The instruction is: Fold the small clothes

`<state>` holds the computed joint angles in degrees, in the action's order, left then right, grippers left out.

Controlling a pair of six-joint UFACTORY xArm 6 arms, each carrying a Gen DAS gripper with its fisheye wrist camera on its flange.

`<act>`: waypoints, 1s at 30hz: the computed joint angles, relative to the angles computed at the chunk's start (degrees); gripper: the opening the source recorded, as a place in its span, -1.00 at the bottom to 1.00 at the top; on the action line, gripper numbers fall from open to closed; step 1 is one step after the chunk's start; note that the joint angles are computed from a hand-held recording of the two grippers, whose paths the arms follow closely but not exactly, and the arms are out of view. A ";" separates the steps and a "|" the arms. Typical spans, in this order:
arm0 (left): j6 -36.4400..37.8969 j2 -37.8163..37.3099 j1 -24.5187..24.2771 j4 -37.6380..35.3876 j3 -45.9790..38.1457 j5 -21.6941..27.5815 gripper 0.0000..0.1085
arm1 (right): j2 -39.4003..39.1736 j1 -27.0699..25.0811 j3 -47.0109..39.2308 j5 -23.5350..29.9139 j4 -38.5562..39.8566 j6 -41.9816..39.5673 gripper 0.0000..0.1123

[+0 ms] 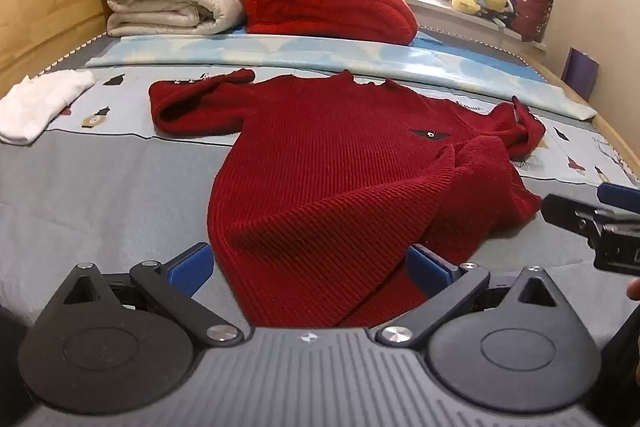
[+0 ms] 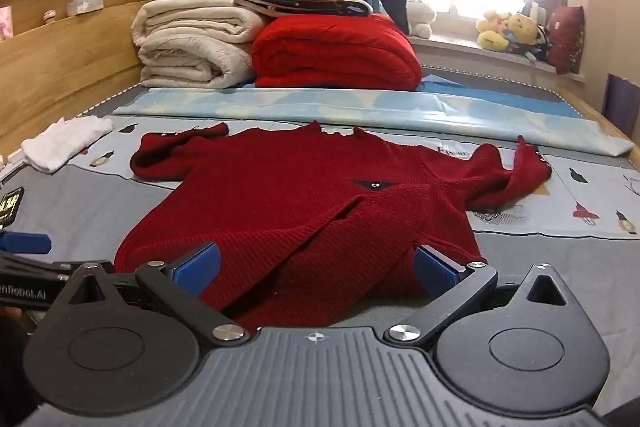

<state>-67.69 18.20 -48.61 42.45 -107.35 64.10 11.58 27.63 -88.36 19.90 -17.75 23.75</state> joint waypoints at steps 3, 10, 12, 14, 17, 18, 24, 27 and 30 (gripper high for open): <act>-1.23 -1.27 0.99 -2.21 1.77 -2.15 0.89 | 0.52 0.15 -1.29 1.52 1.15 0.15 0.78; -2.23 0.95 0.98 -0.28 -0.39 -1.57 0.89 | 1.09 0.92 -0.24 -1.49 7.81 -8.23 0.67; -2.23 1.88 0.72 0.86 -1.67 -0.62 0.89 | 1.38 0.75 0.16 -2.72 8.63 -8.69 0.67; -2.04 2.71 0.66 1.54 -2.66 0.00 0.89 | 1.49 0.60 0.23 -3.16 7.46 -7.59 0.67; -1.27 3.03 1.21 0.43 -2.72 -1.24 0.89 | 2.41 0.64 -1.18 -1.52 8.87 -8.50 0.67; -1.42 3.08 1.28 0.38 -2.76 -1.24 0.89 | 2.60 0.76 -1.23 -1.37 9.77 -9.11 0.67; -0.62 2.17 1.83 -1.29 -1.42 -3.28 0.89 | 3.94 1.63 -3.38 1.27 18.23 -18.76 0.67; -0.21 2.25 1.81 -1.15 -1.45 -3.78 0.88 | 3.74 2.24 -2.91 0.69 16.19 -19.69 0.67; -0.14 2.41 1.82 -1.53 -1.69 -3.28 0.88 | 3.52 2.54 -2.60 0.30 14.71 -20.06 0.67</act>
